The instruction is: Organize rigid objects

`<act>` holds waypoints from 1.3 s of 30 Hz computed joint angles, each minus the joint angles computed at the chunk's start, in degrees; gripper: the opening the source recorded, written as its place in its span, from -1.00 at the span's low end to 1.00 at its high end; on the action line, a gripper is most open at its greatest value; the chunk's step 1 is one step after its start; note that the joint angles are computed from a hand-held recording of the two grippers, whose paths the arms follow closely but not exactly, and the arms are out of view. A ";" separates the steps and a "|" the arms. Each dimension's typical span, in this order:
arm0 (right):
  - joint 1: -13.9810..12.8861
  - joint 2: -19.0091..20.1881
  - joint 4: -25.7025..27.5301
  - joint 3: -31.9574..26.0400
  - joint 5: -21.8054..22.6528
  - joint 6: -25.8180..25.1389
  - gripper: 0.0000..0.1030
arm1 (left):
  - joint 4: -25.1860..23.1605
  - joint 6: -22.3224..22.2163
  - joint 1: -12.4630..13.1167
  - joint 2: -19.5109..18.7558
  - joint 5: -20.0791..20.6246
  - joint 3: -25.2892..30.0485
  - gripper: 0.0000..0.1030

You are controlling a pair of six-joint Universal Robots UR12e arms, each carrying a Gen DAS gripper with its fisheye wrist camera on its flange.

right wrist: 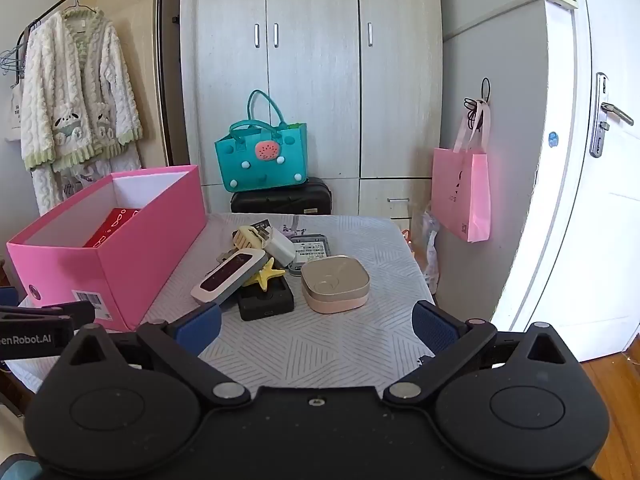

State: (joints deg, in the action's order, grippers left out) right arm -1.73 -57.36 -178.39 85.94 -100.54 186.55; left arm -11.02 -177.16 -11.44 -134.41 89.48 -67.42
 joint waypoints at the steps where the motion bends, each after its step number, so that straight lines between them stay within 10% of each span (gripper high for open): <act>1: 0.00 -0.07 0.10 0.05 0.00 -0.05 0.99 | -0.07 0.09 0.02 0.03 -0.04 -0.05 1.00; 39: -0.02 1.23 -6.18 1.41 1.46 -2.46 1.00 | 8.41 -0.88 0.30 -1.13 -0.87 -1.58 1.00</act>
State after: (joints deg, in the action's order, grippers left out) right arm -1.75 -56.13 -184.57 87.35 -99.07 184.09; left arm -2.61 -178.04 -11.14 -135.54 88.60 -69.01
